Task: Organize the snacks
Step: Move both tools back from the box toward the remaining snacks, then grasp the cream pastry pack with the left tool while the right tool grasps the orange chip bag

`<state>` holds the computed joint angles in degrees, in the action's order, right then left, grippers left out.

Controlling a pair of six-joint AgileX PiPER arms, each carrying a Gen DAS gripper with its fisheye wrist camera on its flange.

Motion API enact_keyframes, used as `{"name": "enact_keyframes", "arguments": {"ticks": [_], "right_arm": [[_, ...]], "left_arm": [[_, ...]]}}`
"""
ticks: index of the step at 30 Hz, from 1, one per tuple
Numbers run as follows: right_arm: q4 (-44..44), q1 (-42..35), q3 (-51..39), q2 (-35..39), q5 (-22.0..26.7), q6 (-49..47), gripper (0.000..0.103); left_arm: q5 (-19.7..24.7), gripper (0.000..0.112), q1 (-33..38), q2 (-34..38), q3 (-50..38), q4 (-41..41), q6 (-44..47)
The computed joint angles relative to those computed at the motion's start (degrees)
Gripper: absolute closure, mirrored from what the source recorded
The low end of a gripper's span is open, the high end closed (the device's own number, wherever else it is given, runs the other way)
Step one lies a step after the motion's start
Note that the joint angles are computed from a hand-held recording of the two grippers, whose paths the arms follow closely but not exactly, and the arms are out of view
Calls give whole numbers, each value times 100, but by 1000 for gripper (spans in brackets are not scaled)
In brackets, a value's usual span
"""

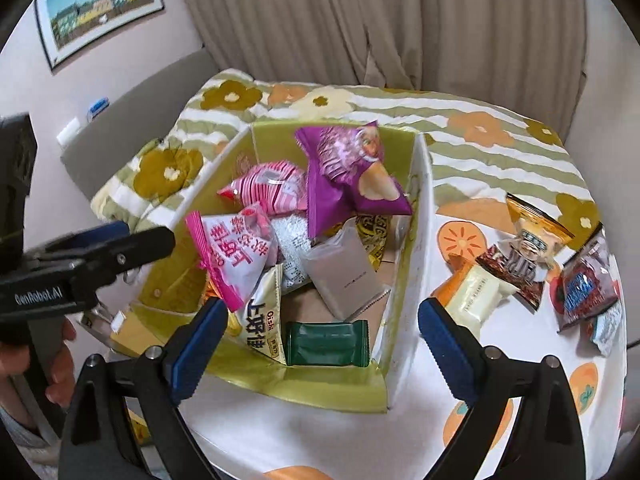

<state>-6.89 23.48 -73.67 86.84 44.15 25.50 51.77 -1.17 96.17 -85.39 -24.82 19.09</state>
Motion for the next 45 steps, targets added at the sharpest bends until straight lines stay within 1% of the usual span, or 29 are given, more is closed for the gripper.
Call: {"name": "enact_keyframes", "arguments": {"ticks": [3, 5, 6, 9, 12, 14, 17, 20, 22, 23, 25, 27, 30, 33, 36, 40, 45], "right_arm": [[42, -151, 146, -322, 44, 122, 8], [-60, -278, 306, -589, 41, 252, 8], [-304, -330, 412, -769, 64, 471, 8], [-599, -590, 650, -1181, 90, 582, 8], [-677, -928, 862, -1559, 125, 428, 8], [-491, -1251, 1003, -1813, 135, 65, 8], [146, -1936, 1213, -2135, 72, -883, 8], [1259, -2946, 1346, -2296, 97, -2378, 8], [1965, -3573, 1373, -2319, 210, -3330, 8], [2320, -3904, 1359, -2294, 288, -3830, 8], [3036, -4616, 1259, -2163, 538, -4911, 8], [3472, -5145, 1017, -1880, 791, -5794, 8], [3830, -5579, 597, -1415, 1088, -6682, 8], [4128, -5836, 12, -745, 1394, -7439, 8], [4214, -5873, -461, -136, 1506, -7804, 8], [4274, -5871, -1186, 665, 1923, -7905, 8], [3887, -5538, -1779, 1439, 1925, -8052, 8]], "left_arm": [[-39, 10, -156, -115, 50, -9, -60], [-181, 10, -349, -258, 124, 75, -229], [-291, 10, -480, -361, 187, 168, -373], [-563, 10, -902, -643, 367, 571, -891], [-771, 10, -1432, -877, 509, 1208, -1681], [-785, 10, -1723, -907, 522, 1408, -2046], [-798, 10, -2340, -825, 473, 2064, -2923], [-807, 10, -2978, -720, 395, 2714, -3753], [-774, 10, -3392, -591, 274, 3193, -4290], [-717, 10, -3677, -458, 145, 3559, -4686], [-600, 10, -4067, -205, -94, 4059, -5254], [-443, 10, -4408, 95, -402, 4473, -5754], [-137, 10, -4815, 592, -926, 4989, -6288], [125, 10, -5031, 1072, -1360, 5325, -6555], [480, 10, -5061, 1673, -1999, 5278, -6423], [865, 10, -5015, 2438, -2840, 5126, -5949], [1508, 10, -4827, 3611, -4282, 4705, -5078]]}}
